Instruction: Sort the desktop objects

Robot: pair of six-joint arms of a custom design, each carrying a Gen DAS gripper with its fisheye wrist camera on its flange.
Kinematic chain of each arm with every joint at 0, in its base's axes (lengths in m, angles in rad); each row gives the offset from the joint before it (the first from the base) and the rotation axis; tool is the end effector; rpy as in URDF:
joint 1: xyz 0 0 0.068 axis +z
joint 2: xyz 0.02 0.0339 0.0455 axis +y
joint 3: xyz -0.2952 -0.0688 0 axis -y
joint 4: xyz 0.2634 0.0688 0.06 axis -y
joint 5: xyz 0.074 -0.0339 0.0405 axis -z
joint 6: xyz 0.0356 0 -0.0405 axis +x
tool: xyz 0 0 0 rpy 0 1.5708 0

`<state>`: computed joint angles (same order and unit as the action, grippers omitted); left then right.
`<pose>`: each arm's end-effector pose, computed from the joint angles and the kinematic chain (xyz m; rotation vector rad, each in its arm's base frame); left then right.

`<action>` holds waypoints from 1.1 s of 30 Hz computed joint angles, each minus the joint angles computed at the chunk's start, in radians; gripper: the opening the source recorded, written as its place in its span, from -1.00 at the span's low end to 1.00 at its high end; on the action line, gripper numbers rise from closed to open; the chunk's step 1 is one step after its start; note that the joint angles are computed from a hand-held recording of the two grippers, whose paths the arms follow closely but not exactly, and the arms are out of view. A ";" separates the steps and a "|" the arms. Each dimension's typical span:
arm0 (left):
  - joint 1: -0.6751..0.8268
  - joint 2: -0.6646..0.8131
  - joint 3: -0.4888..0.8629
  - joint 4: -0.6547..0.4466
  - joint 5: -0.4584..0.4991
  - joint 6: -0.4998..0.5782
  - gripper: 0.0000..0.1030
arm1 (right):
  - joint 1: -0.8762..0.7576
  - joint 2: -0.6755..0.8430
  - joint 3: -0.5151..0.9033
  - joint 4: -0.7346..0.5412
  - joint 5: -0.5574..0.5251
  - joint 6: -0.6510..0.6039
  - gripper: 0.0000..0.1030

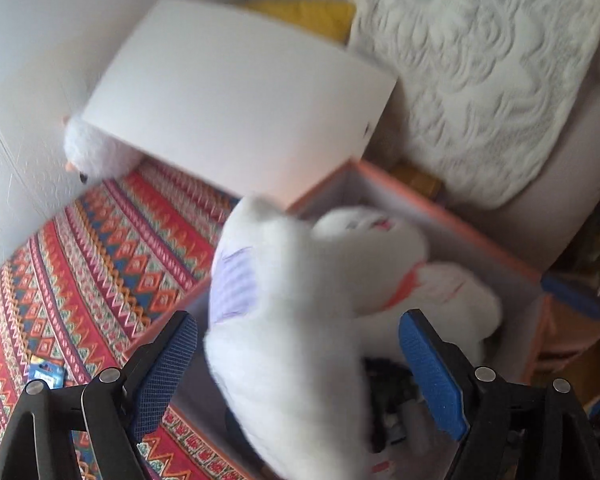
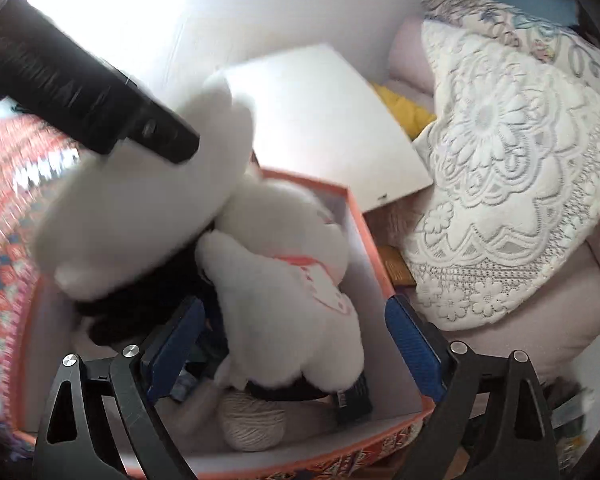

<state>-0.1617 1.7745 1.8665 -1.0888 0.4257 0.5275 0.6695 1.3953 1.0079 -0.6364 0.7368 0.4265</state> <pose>0.3868 -0.0780 0.3972 0.9857 2.2784 -0.3935 0.2401 0.1595 0.2745 -0.0312 2.2899 -0.4175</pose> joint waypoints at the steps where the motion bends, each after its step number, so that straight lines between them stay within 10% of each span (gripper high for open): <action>1: -0.009 -0.007 0.001 -0.007 0.013 -0.003 0.69 | -0.001 -0.040 -0.003 -0.010 -0.008 0.004 0.82; 14: 0.013 -0.113 -0.293 0.152 0.012 -0.043 0.68 | -0.235 -0.261 -0.055 -0.029 -0.164 0.006 0.80; 22: 0.178 -0.453 -0.731 0.280 0.046 0.050 0.86 | -0.008 -0.420 -0.173 -0.173 -0.097 0.479 0.81; 33: 0.607 -0.664 -0.772 0.072 0.262 0.327 0.98 | 0.488 -0.332 0.004 -0.685 0.080 1.183 0.83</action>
